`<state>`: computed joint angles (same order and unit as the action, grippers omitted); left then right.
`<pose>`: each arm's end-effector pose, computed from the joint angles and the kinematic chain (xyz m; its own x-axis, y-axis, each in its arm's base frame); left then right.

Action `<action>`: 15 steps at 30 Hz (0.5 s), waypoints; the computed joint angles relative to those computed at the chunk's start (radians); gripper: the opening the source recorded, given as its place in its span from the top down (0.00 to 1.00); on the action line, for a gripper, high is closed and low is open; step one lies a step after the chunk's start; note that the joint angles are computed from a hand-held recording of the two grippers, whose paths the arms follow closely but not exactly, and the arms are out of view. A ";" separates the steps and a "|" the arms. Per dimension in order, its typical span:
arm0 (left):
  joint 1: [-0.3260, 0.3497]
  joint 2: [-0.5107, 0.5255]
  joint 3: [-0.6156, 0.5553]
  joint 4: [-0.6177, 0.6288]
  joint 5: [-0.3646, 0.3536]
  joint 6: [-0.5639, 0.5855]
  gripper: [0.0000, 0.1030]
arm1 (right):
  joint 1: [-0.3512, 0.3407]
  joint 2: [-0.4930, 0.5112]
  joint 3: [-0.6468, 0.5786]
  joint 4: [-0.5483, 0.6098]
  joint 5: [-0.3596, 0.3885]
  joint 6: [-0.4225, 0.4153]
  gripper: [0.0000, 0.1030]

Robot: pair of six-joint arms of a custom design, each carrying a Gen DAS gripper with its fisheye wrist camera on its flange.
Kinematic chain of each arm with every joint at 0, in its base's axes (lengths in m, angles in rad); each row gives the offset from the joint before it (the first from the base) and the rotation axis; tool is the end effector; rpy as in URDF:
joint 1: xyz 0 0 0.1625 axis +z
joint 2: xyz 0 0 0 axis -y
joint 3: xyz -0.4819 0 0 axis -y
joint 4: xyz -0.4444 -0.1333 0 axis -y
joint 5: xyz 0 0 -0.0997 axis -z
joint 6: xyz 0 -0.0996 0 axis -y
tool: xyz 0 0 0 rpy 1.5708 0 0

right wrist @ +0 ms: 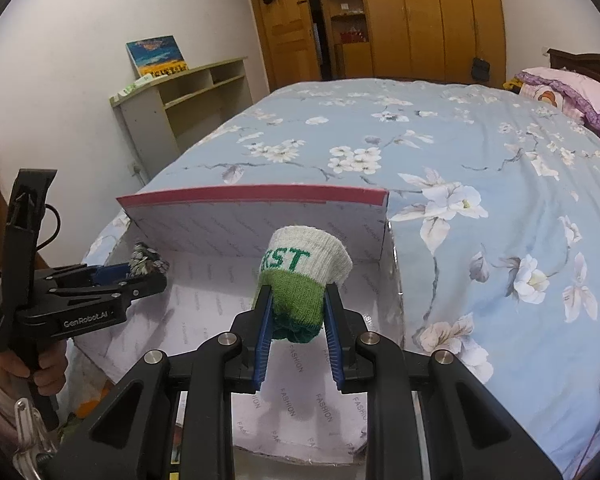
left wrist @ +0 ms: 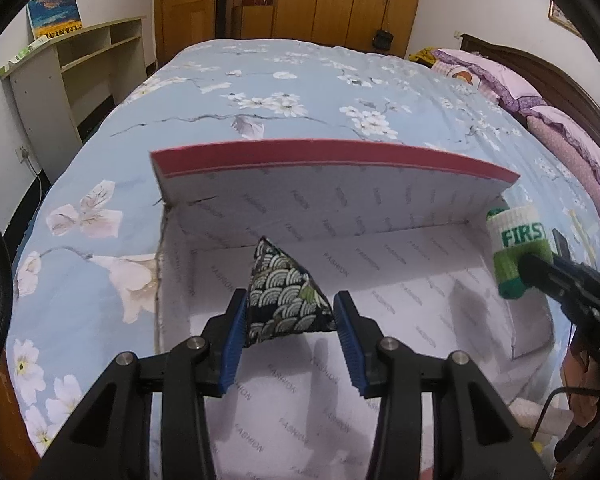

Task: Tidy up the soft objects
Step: 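Carry the pouch and sock into the pink box and open both grippers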

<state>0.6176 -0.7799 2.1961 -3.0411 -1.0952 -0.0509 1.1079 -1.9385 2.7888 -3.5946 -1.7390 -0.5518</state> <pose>-0.3166 -0.4443 -0.0207 -0.5757 0.6801 -0.4539 0.7858 0.6136 -0.0773 -0.0069 -0.2750 0.3322 -0.7831 0.3110 0.5386 -0.2792 0.5980 -0.7513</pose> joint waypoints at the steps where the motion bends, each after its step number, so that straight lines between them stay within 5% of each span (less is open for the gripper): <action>1: -0.002 0.005 -0.001 -0.004 0.007 -0.004 0.56 | 0.003 0.008 -0.004 0.002 -0.006 -0.006 0.76; 15: -0.030 0.061 -0.039 0.059 0.115 -0.073 0.51 | -0.011 0.090 -0.042 0.010 -0.025 -0.031 0.76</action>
<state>0.5879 -0.7186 2.1569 -2.9822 -0.9801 -0.1244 1.0972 -1.8483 2.7469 -3.5843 -1.7644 -0.5824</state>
